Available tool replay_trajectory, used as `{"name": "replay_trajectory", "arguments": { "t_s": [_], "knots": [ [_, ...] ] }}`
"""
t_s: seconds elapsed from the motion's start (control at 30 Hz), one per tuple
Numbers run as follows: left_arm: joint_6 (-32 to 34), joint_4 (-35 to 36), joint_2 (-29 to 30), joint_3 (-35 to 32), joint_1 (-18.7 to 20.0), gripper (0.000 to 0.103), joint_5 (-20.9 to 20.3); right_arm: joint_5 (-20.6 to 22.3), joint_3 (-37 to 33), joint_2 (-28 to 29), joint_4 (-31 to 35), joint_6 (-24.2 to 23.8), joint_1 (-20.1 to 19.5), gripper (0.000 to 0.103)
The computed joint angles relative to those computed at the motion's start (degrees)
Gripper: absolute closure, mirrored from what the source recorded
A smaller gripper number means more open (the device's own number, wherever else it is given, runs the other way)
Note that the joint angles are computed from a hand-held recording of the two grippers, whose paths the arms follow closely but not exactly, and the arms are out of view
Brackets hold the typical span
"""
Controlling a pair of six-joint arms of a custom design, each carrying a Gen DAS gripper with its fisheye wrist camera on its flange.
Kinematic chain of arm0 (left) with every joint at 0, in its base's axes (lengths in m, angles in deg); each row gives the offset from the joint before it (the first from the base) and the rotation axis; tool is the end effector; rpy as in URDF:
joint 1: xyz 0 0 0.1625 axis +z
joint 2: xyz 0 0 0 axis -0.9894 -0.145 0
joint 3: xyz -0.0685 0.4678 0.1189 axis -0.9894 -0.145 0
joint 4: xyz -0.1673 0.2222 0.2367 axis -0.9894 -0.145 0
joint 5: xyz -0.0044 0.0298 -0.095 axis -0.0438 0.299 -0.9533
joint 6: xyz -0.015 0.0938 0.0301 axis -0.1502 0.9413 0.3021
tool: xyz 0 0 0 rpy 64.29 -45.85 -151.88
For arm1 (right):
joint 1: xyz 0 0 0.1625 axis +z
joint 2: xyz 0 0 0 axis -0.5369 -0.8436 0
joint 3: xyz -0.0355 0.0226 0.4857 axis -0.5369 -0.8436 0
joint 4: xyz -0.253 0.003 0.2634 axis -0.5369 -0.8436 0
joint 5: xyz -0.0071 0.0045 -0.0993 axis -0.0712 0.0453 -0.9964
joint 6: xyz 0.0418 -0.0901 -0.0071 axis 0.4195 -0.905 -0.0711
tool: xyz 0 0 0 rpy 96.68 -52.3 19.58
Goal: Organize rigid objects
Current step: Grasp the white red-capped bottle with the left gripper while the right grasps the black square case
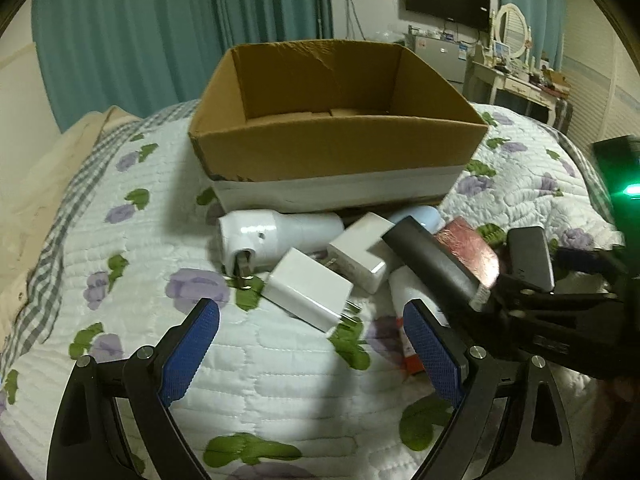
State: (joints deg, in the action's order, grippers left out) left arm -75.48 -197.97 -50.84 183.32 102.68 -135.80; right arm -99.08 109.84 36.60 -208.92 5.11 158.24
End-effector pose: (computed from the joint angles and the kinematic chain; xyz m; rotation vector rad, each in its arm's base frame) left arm -0.2135 -0.2983 0.1805 0.9528 2.2827 -0.6292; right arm 0.2482 -0.2728 0.1139 -0.1661 -2.0088 0.7057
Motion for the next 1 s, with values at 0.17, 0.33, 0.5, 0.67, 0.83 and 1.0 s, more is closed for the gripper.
{"name": "replay_trajectory", "arguments": {
  "t_s": [0.17,0.33,0.5,0.67,0.83,1.0],
  "knots": [
    [1.3,-0.1,1.0,-0.2,-0.4,0.010,-4.5,0.6,1.1,0.3,-3.4,-0.6,0.6,0.046],
    [2.5,0.2,4.7,-0.4,-2.2,0.016,-5.4,-0.7,1.3,-2.0,-1.6,2.3,4.2,0.059],
    [3.8,0.3,8.9,-2.3,-0.8,0.037,-8.1,-0.2,1.9,-2.2,-6.8,-1.1,5.2,0.060],
    [4.7,0.9,12.8,-5.2,2.0,0.039,-8.1,0.4,3.2,-1.3,-11.7,-3.8,4.4,0.060],
    [4.6,0.3,10.6,-4.7,1.8,0.065,-9.8,0.6,3.9,-0.8,-15.1,-6.0,4.1,0.061],
    [2.9,4.7,3.2,-3.9,1.2,0.066,-12.1,-0.1,3.0,-2.4,-11.1,-4.9,7.0,0.061]
  ]
}}
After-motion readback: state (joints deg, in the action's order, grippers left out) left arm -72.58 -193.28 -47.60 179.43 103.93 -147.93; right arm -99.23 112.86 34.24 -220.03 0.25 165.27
